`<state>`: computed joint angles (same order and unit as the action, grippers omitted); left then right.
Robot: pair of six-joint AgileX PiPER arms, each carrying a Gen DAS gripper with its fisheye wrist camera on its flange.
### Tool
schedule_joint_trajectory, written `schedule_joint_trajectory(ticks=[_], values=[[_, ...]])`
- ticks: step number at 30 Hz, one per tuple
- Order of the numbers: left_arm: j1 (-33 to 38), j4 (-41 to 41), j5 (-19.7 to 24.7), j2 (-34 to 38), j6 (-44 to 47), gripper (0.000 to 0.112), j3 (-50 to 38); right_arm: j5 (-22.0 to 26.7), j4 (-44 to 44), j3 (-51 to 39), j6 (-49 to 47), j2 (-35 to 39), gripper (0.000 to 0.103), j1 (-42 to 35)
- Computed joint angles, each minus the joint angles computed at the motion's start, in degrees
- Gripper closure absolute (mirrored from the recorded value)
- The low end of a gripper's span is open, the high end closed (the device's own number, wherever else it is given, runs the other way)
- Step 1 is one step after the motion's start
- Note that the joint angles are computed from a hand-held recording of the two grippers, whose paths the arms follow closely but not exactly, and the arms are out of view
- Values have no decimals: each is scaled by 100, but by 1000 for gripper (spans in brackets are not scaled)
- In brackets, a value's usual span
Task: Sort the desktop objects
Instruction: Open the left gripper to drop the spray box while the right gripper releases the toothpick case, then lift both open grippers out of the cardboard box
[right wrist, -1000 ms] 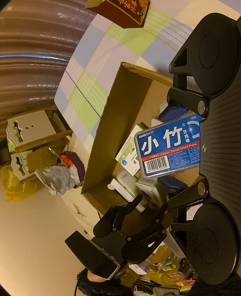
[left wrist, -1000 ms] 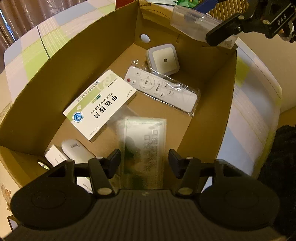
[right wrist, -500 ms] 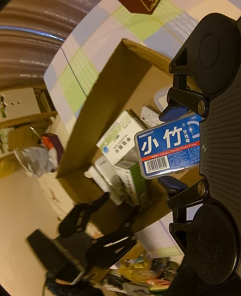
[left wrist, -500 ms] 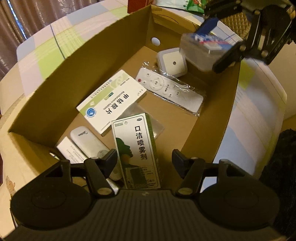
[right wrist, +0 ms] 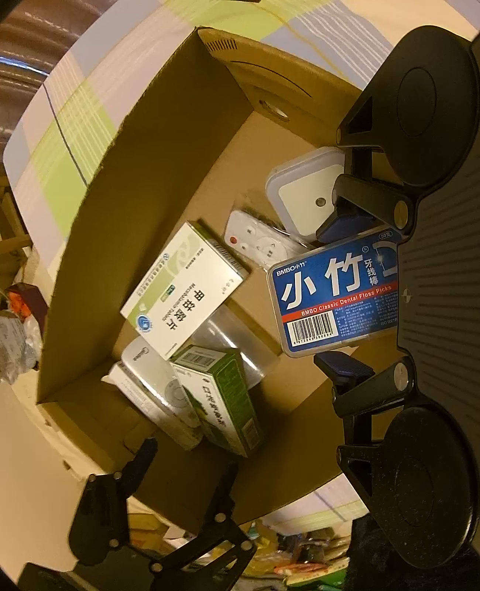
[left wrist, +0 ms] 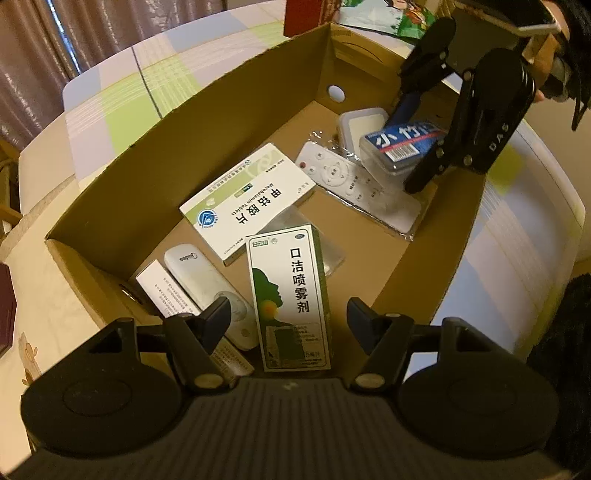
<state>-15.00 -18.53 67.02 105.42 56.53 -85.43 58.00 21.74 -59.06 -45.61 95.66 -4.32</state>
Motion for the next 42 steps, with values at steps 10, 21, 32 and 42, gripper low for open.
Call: schedule_joint_trajectory(ticks=[10, 21, 32, 42], values=[[-34, 17, -102, -8, -66, 47, 54, -76, -558, 137, -56, -27, 39, 324], [-135, 183, -234, -113, -182, 44, 163, 4, -570, 179, -238, -184, 25, 307], [-253, 339, -403, -382, -360, 40, 405, -117, -566, 356, -129, -460, 25, 305], [-375, 501, -516, -675, -618, 39, 626, -136, -560, 600, -76, -951, 25, 182]])
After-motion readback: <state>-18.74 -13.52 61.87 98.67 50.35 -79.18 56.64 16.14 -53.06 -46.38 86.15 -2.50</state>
